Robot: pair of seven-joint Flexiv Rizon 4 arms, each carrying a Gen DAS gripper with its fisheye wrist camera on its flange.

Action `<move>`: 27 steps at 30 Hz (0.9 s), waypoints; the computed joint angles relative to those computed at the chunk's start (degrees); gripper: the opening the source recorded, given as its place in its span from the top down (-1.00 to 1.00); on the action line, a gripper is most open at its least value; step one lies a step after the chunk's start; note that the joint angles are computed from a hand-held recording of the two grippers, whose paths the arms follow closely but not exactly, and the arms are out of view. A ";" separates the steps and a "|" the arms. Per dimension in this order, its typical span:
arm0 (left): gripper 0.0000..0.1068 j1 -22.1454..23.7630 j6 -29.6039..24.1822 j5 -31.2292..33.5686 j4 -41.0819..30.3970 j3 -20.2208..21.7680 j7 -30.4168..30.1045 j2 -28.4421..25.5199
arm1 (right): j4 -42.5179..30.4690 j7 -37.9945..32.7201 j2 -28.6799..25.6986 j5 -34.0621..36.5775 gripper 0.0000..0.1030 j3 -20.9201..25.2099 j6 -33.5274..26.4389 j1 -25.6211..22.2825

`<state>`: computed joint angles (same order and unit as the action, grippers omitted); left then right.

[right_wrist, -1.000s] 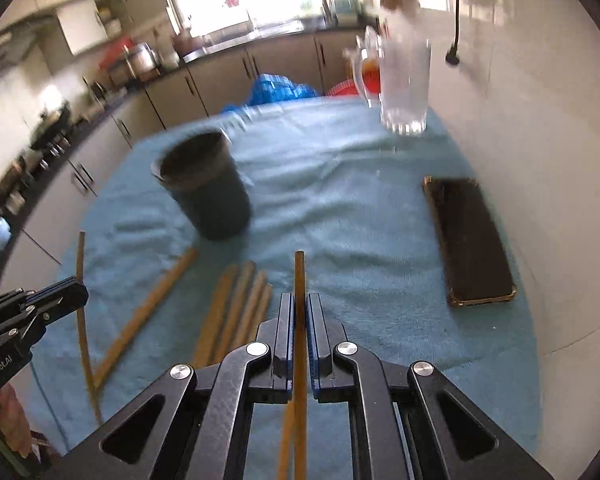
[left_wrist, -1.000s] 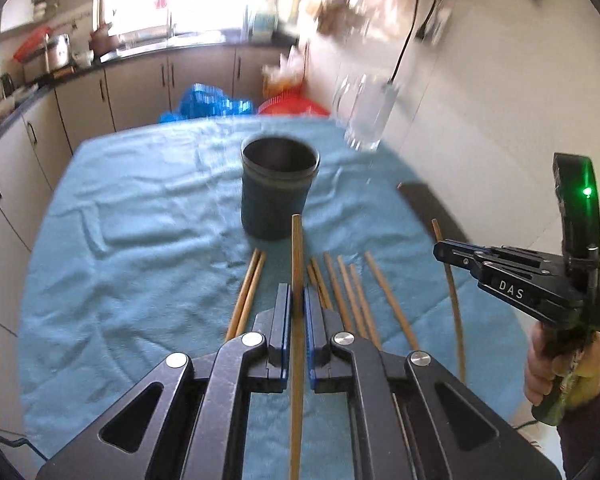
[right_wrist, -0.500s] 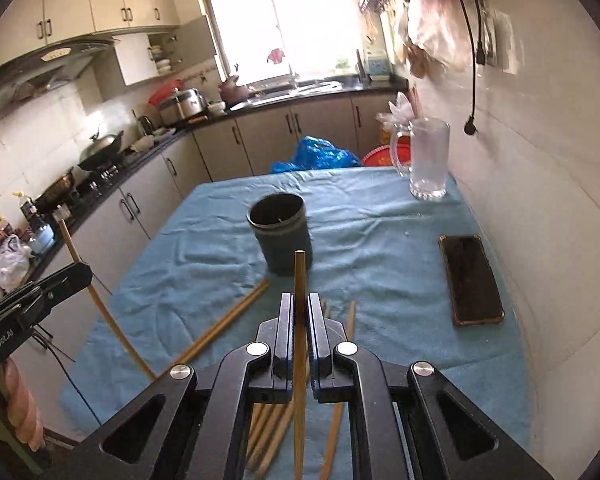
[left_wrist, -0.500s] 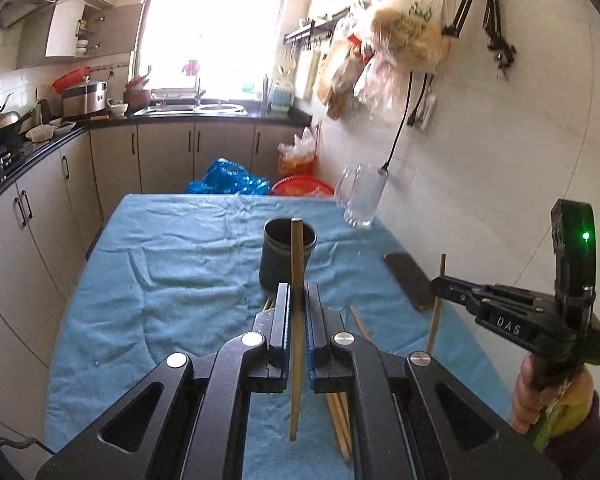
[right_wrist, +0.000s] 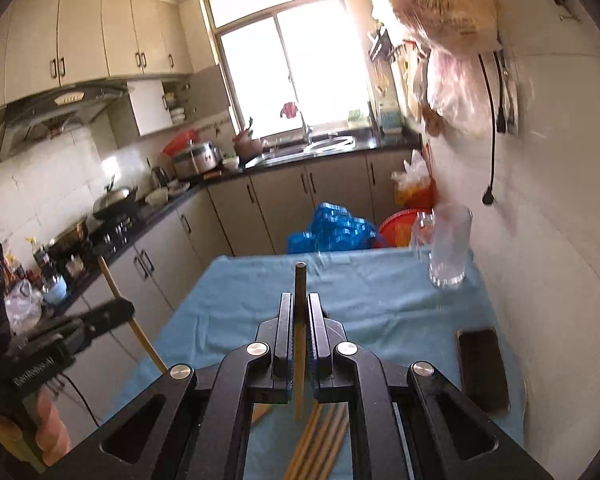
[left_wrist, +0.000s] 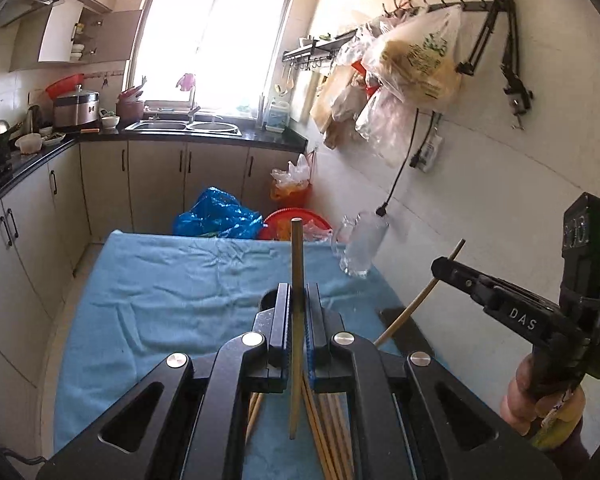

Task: Organize utensils
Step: 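Lift both chopsticks upright and carry them over the black holder, then open both grippers to drop the chopsticks into the black holder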

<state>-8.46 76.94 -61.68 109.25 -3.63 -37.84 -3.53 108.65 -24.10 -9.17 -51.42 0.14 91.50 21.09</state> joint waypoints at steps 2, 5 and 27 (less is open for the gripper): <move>0.89 0.45 -0.10 0.25 -2.44 -0.31 -0.74 -1.41 | -2.46 -1.14 -1.24 1.45 0.87 0.15 0.00 -0.19; 0.89 1.39 0.24 0.75 -7.04 -1.29 -1.51 -3.90 | -6.65 -3.92 -3.42 5.12 0.87 0.40 -0.05 -0.01; 0.89 6.37 -14.40 36.05 -34.84 -1.37 -32.63 -27.97 | -31.07 -29.78 -23.36 36.84 0.86 9.70 -19.55 -3.06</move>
<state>-2.09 62.55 -25.63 74.40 -5.01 -70.47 -31.51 77.58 -53.87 -32.53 -14.58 9.84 71.95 18.04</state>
